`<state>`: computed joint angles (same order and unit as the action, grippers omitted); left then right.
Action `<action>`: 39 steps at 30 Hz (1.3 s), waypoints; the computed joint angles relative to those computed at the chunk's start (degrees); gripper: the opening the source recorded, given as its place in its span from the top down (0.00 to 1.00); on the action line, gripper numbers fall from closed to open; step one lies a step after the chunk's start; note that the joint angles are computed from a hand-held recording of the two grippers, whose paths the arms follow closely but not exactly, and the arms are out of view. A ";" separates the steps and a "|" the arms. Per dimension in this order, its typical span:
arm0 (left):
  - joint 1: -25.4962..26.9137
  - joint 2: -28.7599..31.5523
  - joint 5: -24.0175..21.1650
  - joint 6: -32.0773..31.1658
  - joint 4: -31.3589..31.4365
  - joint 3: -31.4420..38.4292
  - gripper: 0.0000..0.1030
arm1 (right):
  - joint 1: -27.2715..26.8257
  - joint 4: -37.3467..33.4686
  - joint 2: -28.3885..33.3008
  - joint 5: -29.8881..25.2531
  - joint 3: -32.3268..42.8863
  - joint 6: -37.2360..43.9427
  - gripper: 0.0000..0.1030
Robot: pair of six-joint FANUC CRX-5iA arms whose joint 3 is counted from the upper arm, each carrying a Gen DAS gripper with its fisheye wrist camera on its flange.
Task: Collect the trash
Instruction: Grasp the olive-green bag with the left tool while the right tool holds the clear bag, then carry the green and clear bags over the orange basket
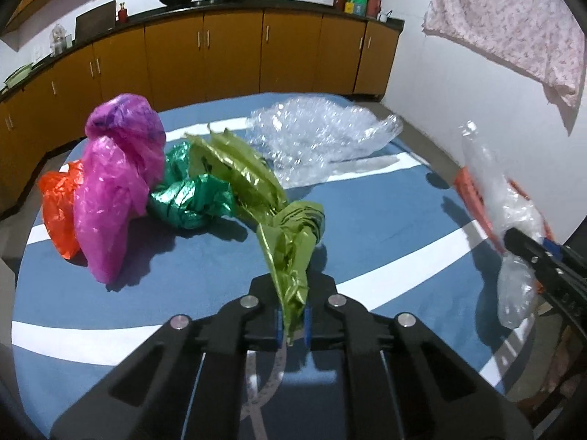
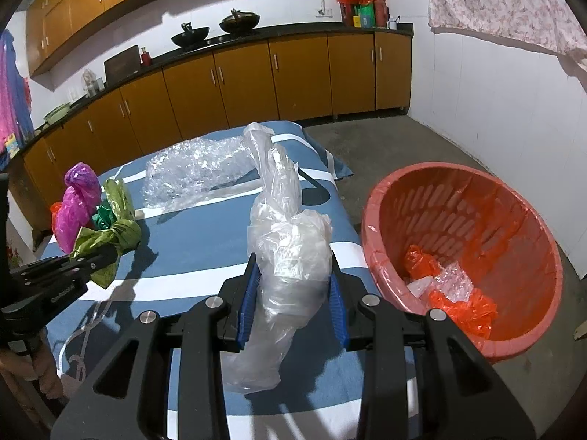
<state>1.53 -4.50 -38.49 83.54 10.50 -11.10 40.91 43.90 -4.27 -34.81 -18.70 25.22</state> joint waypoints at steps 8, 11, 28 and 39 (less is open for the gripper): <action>-0.43 -3.52 1.78 -3.97 4.98 -2.38 0.92 | -0.28 2.98 -2.51 0.28 -1.82 -2.78 0.66; -1.13 -3.93 2.44 -5.32 6.35 -2.56 0.92 | -0.65 3.99 -3.49 0.17 -2.41 -3.65 0.66; -6.77 -3.79 4.62 -12.28 12.23 -2.32 0.92 | -2.85 8.98 -7.51 -0.60 -5.95 -8.35 0.66; -10.68 -1.02 5.17 -14.42 14.00 -0.09 0.92 | -5.07 10.54 -9.23 -1.14 -7.80 -11.31 0.66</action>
<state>-9.15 -5.52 -33.32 69.11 24.50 -11.19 35.84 54.44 -13.50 -35.96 -26.50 13.92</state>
